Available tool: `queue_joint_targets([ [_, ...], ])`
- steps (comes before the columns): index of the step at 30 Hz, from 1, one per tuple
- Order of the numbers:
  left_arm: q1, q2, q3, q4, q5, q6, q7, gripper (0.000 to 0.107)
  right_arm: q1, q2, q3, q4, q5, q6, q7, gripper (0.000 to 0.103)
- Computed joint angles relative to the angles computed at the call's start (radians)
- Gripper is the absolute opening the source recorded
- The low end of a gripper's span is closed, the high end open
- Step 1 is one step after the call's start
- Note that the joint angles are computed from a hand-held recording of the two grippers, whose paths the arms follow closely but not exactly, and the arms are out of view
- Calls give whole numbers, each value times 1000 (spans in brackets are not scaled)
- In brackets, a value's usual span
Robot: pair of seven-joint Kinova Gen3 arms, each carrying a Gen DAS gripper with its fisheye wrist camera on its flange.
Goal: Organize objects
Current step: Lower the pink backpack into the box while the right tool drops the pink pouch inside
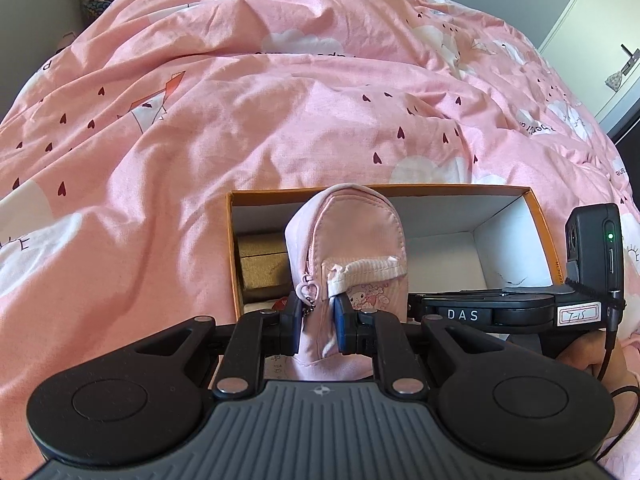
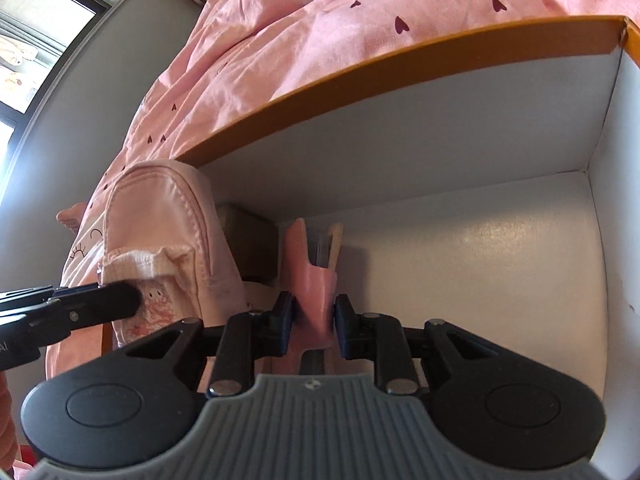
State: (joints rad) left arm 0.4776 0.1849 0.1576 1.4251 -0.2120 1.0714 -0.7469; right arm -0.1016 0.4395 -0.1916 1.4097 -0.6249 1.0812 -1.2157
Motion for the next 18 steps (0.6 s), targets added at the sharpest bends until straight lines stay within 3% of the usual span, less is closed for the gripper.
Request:
queue_joint_targets([
  [3, -5, 1, 1, 3, 10, -9, -9, 18, -26, -6, 11, -8, 54, -4, -8, 28],
  [10, 14, 13, 0, -18, -20, 21, 2, 18, -28, 50, -4, -74, 64, 79, 12, 30],
  [12, 13, 14, 0, -18, -15, 24, -1, 18, -39, 54, 0, -74, 78, 76, 8, 36],
  [18, -20, -3, 0, 19, 56, -43, -17, 18, -49, -2, 11, -33, 121, 17, 25, 37],
])
